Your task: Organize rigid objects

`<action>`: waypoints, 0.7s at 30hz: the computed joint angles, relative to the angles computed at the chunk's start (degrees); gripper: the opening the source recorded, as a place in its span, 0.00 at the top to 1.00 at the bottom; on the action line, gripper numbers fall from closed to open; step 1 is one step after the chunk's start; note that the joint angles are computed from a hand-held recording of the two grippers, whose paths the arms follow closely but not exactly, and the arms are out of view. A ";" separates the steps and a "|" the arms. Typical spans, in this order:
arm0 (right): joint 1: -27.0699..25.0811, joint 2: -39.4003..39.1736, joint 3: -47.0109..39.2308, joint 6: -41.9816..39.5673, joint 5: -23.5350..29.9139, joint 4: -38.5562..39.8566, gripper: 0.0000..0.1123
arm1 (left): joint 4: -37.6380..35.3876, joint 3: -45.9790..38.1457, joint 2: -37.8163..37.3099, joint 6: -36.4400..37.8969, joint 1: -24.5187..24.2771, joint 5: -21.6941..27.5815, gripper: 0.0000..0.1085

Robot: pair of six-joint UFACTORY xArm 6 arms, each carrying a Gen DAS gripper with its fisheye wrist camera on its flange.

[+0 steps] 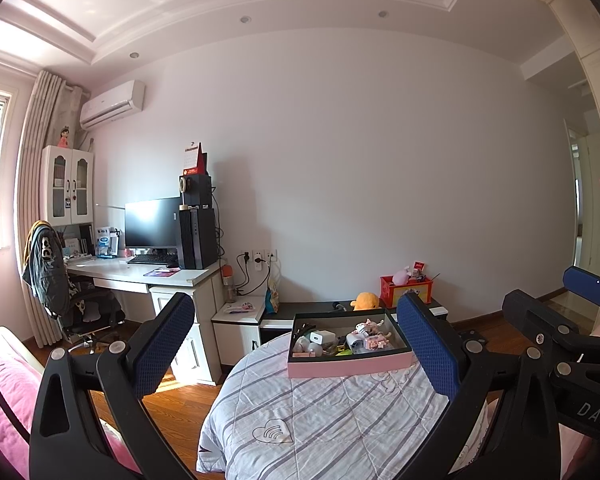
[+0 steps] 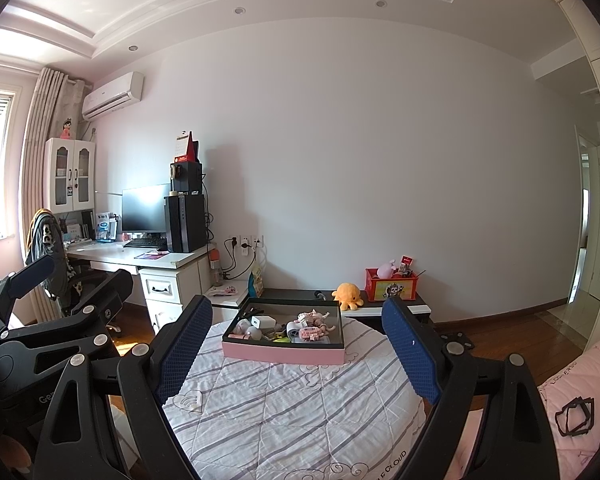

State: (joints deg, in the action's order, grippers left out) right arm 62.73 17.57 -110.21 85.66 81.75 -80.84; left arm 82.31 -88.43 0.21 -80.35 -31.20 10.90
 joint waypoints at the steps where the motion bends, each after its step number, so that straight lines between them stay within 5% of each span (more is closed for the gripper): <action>1: -0.05 -0.08 0.08 -0.01 -0.08 0.02 0.21 | -0.07 0.01 -0.01 0.02 0.04 -0.04 0.06; 21: 0.18 0.25 -0.07 0.23 0.01 0.04 0.21 | -0.46 0.03 -0.07 0.39 0.01 0.07 0.06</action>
State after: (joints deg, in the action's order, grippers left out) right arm 62.91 17.82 -110.28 85.89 81.76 -80.81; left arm 81.85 -88.40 0.14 -79.97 -31.18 10.97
